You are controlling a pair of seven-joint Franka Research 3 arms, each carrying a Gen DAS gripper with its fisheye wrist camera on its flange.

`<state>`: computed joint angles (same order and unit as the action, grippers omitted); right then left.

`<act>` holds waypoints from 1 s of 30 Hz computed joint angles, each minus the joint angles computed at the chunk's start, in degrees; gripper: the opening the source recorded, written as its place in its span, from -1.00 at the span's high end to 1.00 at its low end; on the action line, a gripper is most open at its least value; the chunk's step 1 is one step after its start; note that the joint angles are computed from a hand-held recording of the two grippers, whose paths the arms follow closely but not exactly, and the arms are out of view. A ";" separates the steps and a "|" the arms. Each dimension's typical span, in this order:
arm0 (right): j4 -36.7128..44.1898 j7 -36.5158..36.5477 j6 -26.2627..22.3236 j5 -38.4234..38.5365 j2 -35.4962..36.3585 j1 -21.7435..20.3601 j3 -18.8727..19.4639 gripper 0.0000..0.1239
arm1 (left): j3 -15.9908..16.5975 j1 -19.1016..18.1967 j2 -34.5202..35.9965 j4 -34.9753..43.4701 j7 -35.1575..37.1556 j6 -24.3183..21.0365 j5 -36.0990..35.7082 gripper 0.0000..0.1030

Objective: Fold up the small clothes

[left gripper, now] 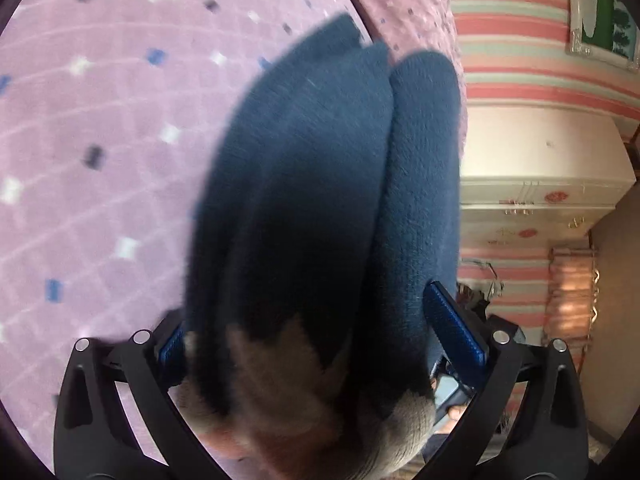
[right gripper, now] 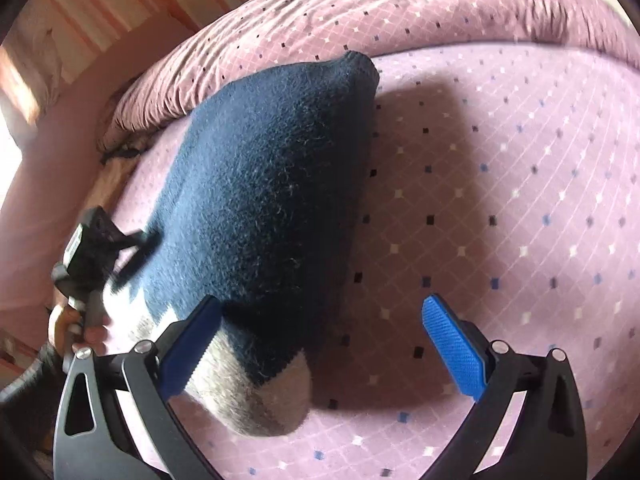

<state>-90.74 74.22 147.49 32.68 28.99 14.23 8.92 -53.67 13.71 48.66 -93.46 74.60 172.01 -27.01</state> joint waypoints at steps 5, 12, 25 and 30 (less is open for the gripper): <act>5.13 -2.83 -5.07 10.32 5.16 -4.72 4.23 -0.64 | 8.82 -7.10 -3.00 3.47 -4.10 -5.18 3.91 -0.88; 6.35 -2.92 -7.96 15.15 6.82 -5.01 4.24 -0.64 | 24.34 -20.06 -6.48 10.58 -9.61 -15.98 9.51 -0.79; 12.66 -9.09 -13.89 29.71 14.82 -8.49 8.71 -0.64 | 25.99 -21.02 -7.02 10.22 -7.89 -16.16 6.92 -0.78; 18.72 -3.62 -13.30 19.35 16.15 -2.22 4.63 -0.64 | 27.52 -22.00 -8.24 8.78 -8.76 -16.24 7.92 -0.76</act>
<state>-72.02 70.59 134.19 52.02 45.14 12.02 13.55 -26.14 -8.29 40.41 -84.68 65.84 155.77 -19.09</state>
